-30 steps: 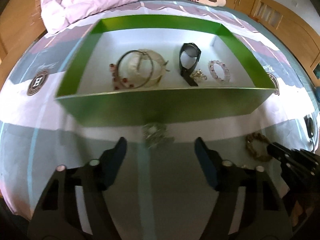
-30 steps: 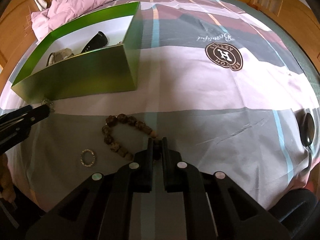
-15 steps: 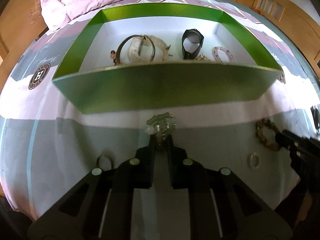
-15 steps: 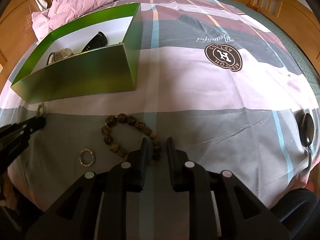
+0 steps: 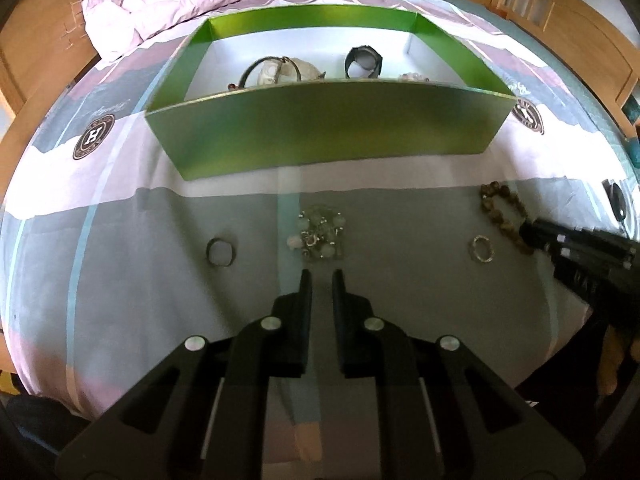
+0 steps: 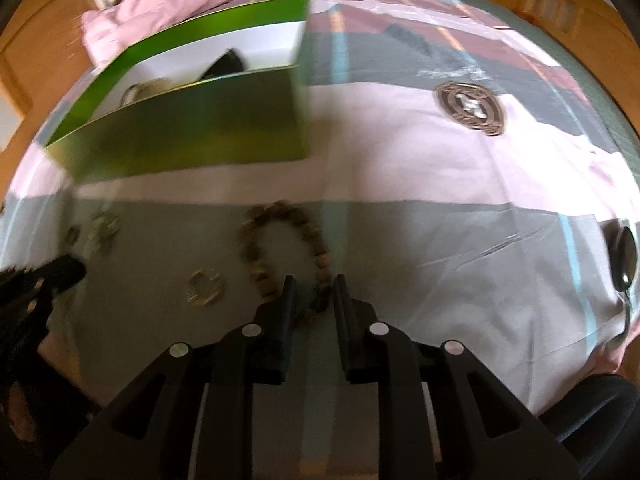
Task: Organize jewelry
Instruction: 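Grasp the silver keys with the left tool while the right tool grasps the wooden bead bracelet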
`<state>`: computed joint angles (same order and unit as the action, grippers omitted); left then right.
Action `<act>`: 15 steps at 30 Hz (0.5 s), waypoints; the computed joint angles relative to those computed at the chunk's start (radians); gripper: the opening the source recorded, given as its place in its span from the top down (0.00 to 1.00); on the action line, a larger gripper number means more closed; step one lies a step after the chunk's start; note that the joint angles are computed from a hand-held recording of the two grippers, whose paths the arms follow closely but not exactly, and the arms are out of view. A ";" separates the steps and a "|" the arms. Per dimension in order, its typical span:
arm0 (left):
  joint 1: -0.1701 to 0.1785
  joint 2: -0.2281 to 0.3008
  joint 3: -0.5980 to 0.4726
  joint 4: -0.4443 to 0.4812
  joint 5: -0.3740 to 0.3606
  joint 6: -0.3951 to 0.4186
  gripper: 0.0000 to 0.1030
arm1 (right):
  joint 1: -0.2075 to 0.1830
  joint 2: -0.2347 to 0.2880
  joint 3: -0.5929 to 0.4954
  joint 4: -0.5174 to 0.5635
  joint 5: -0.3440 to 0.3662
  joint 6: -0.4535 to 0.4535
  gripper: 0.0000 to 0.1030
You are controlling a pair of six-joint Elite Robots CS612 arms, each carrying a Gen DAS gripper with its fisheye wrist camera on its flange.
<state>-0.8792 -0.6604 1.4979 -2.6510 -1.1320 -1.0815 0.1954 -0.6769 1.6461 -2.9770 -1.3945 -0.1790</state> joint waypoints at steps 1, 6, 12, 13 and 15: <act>-0.002 -0.005 0.003 0.015 0.014 -0.014 0.83 | -0.001 -0.007 0.009 0.011 0.023 -0.019 0.82; 0.000 -0.020 0.022 0.033 0.024 -0.061 0.70 | 0.005 -0.027 0.041 -0.005 0.016 -0.058 0.83; 0.010 -0.017 0.024 0.022 0.011 -0.081 0.54 | -0.003 -0.024 0.034 -0.040 -0.040 0.020 0.74; 0.012 -0.014 0.022 0.014 0.012 -0.078 0.53 | -0.004 -0.023 0.033 -0.042 -0.041 0.025 0.71; 0.016 -0.006 0.012 -0.003 0.015 -0.070 0.53 | -0.004 -0.020 0.029 -0.045 -0.050 0.032 0.71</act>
